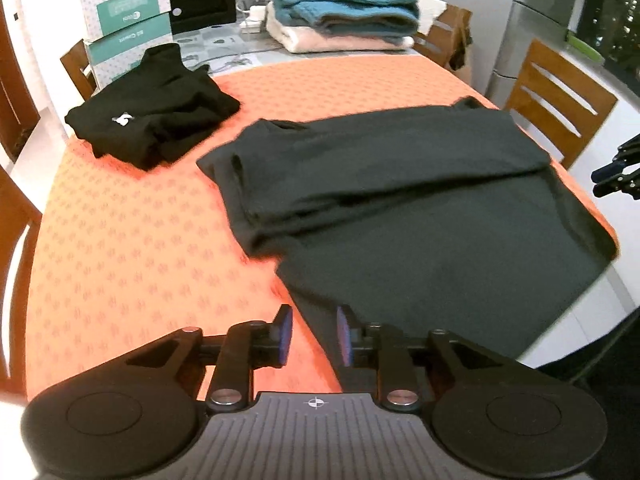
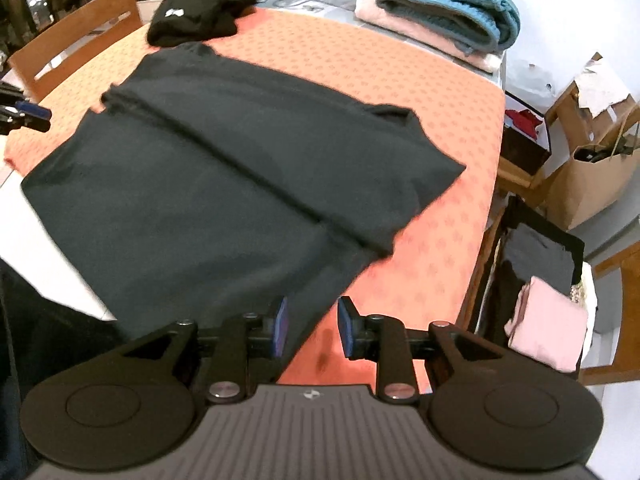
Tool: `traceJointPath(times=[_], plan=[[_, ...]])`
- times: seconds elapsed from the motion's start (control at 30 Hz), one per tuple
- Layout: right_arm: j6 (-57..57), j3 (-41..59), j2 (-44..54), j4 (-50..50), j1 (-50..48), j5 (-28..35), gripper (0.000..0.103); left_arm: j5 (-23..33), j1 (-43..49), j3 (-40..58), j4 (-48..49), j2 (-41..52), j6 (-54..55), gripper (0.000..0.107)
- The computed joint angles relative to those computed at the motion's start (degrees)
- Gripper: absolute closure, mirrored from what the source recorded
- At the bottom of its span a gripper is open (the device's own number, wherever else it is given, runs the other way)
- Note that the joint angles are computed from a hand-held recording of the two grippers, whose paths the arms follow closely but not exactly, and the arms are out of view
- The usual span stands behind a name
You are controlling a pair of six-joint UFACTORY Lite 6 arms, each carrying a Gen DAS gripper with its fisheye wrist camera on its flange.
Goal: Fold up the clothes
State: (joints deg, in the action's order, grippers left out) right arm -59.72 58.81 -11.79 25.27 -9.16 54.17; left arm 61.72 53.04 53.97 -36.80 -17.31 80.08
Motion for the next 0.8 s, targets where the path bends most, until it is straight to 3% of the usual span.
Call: traceJointPath(times=[0.17,0.4,0.6,0.8], plan=[[-4.10,-10.01,-12.36,0.24,-1.74,4.01,0.068,5.98,5.91,-6.91,1.04,-8.92,9.04,0.066],[-1.08,-19.88,-25.39,-5.25,9.77,1.69,0.056,8.42,8.64,-15.80,2.71,-18.36,24.57,0.060],[2.48,-27.40,-31.02,-15.36,22.26,-4.66,0.053,4.93,7.15,-24.89,2.34,-26.40,37.85,0.058],[2.60,-32.40,-34.65,-21.23,25.10,-7.82,0.055,-0.56,4.96,-30.70,1.97,-29.79,43.99,0.058]])
